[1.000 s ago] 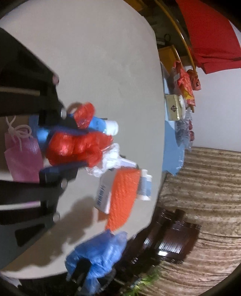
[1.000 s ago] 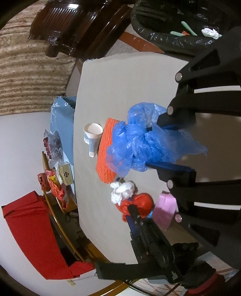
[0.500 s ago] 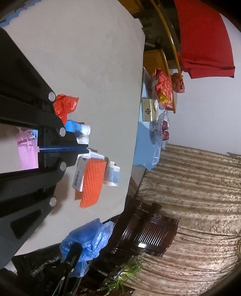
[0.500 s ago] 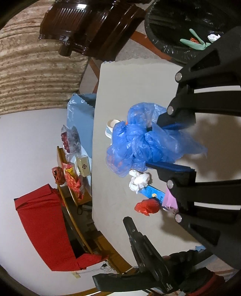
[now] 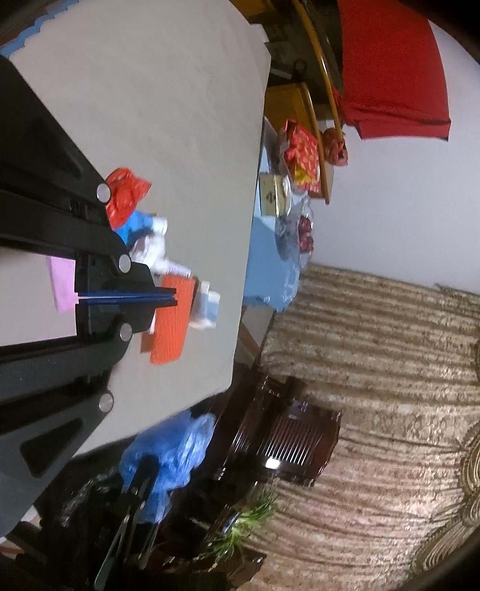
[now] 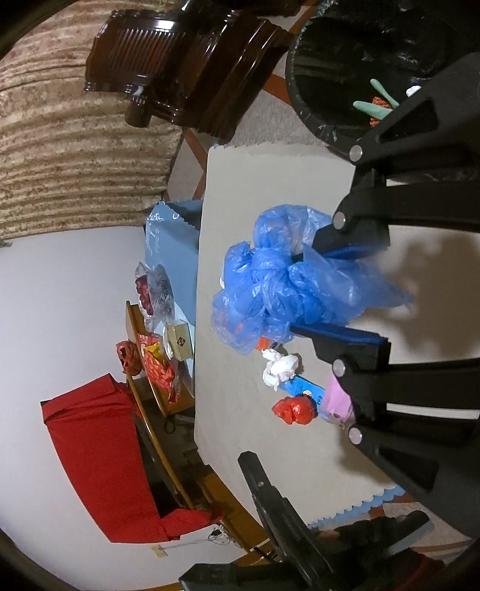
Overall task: Collect trash
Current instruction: 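Grasp the red plastic bag with the left tool while the right tool holds the blue bag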
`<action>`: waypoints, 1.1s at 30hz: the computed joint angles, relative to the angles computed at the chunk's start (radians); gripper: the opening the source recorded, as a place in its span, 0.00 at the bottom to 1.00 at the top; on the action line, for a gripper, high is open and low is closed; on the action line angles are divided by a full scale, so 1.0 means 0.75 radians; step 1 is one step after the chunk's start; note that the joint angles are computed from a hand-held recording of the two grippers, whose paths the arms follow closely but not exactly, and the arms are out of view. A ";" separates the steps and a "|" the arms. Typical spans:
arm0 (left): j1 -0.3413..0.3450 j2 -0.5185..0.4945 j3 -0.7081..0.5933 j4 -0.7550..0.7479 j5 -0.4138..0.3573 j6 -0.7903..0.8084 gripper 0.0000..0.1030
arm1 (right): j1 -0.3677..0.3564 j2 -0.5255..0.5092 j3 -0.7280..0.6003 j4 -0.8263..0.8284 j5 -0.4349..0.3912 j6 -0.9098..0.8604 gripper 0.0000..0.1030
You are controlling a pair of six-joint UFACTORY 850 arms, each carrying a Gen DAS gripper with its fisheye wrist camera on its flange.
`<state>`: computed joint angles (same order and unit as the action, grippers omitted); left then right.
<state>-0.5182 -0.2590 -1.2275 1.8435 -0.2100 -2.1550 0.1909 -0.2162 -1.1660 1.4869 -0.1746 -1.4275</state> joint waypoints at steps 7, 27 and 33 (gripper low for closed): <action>-0.059 -0.032 0.002 0.105 0.039 -0.097 0.00 | -0.024 0.007 0.025 -0.218 0.025 0.223 0.29; 0.130 -0.181 -0.027 -0.659 -0.102 0.583 0.56 | 0.088 -0.298 -0.218 -0.611 0.010 0.643 0.30; 0.165 -0.268 -0.088 -0.870 -0.062 0.788 0.62 | 0.113 -0.338 -0.261 -0.780 0.001 0.792 0.30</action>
